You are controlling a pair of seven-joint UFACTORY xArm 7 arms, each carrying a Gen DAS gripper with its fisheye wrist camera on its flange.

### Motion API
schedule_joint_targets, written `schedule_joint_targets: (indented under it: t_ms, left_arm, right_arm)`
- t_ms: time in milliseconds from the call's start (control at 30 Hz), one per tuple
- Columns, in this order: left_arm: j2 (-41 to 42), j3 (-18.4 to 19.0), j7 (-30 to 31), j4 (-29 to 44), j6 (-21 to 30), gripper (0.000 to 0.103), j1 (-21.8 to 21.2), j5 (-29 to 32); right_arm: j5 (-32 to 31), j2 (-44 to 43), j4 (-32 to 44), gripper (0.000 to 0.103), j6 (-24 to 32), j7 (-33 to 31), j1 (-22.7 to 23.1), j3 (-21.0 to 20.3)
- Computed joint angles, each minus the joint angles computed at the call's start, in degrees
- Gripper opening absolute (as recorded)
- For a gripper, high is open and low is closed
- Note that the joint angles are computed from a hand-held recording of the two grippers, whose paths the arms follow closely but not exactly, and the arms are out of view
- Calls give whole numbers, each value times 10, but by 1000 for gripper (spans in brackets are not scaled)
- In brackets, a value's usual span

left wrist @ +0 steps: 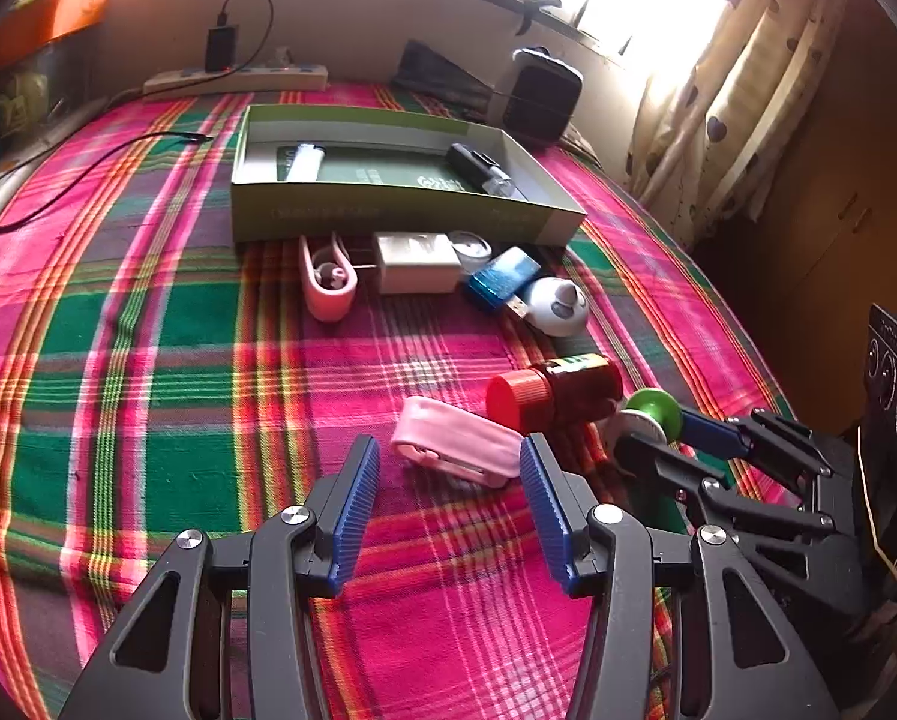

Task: Organize rigid objects
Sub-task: 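Close the right tool on the white-and-green spool, then grasp the pink hook-shaped earphone with the left tool while the right tool holds the spool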

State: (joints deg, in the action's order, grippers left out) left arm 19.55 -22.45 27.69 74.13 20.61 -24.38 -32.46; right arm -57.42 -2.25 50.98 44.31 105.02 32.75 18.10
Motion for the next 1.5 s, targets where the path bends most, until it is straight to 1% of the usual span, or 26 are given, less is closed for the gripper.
schedule_joint_targets:
  t_ms: [67, 200, 300, 367, 467, 633, 733, 867, 967, 1200, 1300, 1400, 1433, 1500]
  left_arm:
    - [-2, 5, -12, -2, -2, 48, -7, 10]
    - [-3, 24, -60, -2, -15, 48, -30, 57]
    - [-1, 25, -83, 0, -14, 49, -35, 80]
    - [-3, 33, -107, -4, -24, 49, -44, 103]
    - [-4, 39, -131, -7, -34, 49, -50, 132]
    - [-11, 41, -159, -18, -41, 49, -48, 162]
    - [-14, 18, -137, -23, -28, 49, -29, 142]
    - [-27, 18, -131, -44, -33, 49, -34, 143]
    - [-39, 8, -113, -57, -33, 49, -26, 120]
    - [-59, 11, -88, -79, -33, 49, -34, 111]
    - [-69, 6, -64, -90, -31, 49, -34, 98]
    - [-77, 1, -27, -98, -34, 49, -34, 80]
    - [-76, 6, -29, -98, -37, 49, -38, 83]
    - [-72, 22, -54, -94, -39, 49, -50, 105]
  right_arm:
    - [-1, -4, -5, 33, -1, 3, 0, 0]
    - [-2, -9, -11, 33, -5, 8, -2, 2]
    - [-5, -10, -12, 33, -7, 9, -3, 4]
    - [-8, -11, -15, 33, -9, 11, -3, 4]
    - [-10, -13, -18, 33, -13, 14, -5, 5]
    - [-14, -16, -21, 33, -15, 17, -5, 7]
    - [-19, -18, -24, 33, -21, 20, -7, 7]
    - [-22, -19, -26, 33, -23, 21, -9, 8]
    - [-23, -20, -27, 33, -24, 23, -9, 9]
    - [-22, -22, -28, 33, -22, 20, -9, 11]
    - [-21, -22, -29, 33, -21, 21, -9, 12]
    - [-19, -24, -31, 33, -17, 22, -7, 13]
    - [-19, -24, -31, 33, -16, 22, -7, 14]
    - [-16, -24, -31, 33, -13, 20, -6, 15]
